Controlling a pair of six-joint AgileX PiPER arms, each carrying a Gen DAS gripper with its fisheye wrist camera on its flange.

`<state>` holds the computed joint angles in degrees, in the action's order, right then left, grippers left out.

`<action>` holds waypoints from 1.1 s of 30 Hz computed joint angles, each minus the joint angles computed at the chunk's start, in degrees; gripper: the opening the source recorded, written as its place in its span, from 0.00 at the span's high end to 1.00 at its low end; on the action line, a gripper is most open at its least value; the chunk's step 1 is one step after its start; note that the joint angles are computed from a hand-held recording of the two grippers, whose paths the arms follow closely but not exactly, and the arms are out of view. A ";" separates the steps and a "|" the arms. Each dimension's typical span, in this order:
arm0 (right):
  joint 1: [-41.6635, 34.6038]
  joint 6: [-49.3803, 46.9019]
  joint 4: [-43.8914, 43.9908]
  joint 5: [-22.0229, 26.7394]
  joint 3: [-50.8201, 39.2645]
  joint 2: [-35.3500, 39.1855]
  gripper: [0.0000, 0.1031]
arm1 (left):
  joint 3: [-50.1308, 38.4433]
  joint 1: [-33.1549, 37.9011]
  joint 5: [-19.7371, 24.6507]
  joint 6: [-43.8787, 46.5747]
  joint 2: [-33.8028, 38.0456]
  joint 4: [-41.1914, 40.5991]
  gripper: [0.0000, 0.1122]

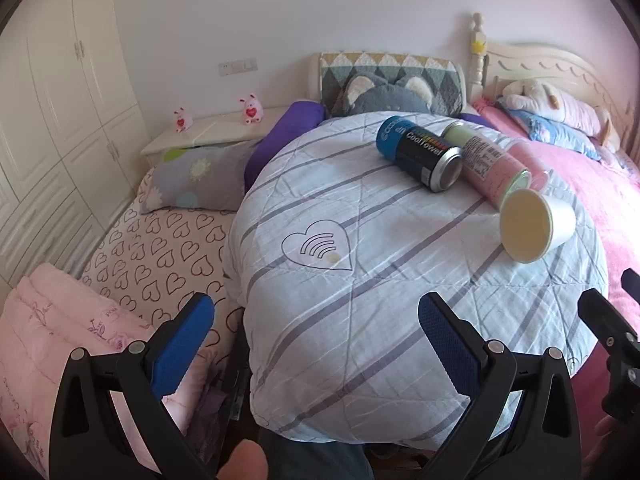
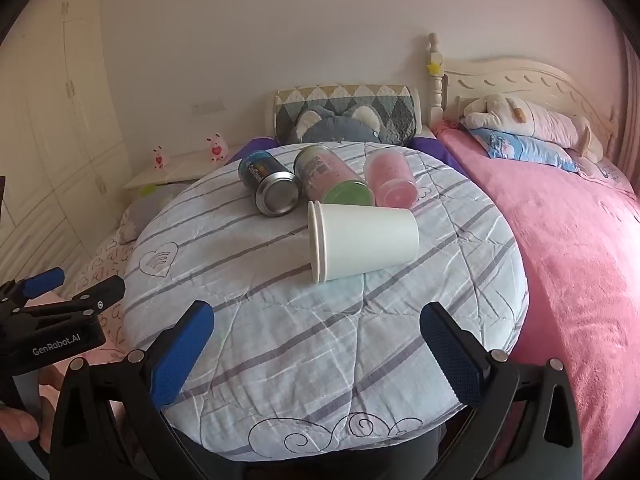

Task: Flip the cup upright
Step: 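Move the right tool toward the lying blue-and-black CoolTowel can, then close the right tool fingers around the blue-and-black can's body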

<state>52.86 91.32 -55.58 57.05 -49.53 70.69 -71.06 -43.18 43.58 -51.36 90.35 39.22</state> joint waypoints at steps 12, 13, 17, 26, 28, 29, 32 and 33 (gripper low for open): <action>-7.69 -21.27 5.39 -2.25 -13.89 5.99 0.00 | -3.76 4.39 -0.61 3.47 2.22 -2.61 0.08; -9.89 -25.89 7.61 -3.26 -16.60 7.46 0.00 | -4.56 5.18 -0.63 4.24 2.78 -3.55 0.08; -18.50 -44.90 19.04 -7.07 -27.97 15.75 0.00 | -7.97 7.75 -0.56 7.16 5.50 -6.35 0.08; -29.81 -74.88 43.14 -1.51 -57.09 38.65 0.00 | -17.41 10.51 2.28 11.49 12.37 -8.20 0.08; -31.09 -78.25 46.31 1.27 -63.91 43.21 0.00 | -19.10 10.72 2.79 12.09 13.38 -8.16 0.08; -31.61 -79.22 47.47 3.02 -67.26 45.40 0.00 | -20.04 10.82 3.03 12.27 13.99 -8.05 0.08; -32.65 -81.91 49.66 9.65 -79.23 52.87 0.00 | -22.46 11.18 3.68 13.43 15.48 -8.68 0.08; -32.94 -82.46 50.19 12.16 -83.61 55.51 0.00 | -23.45 11.43 3.88 14.10 16.08 -9.15 0.08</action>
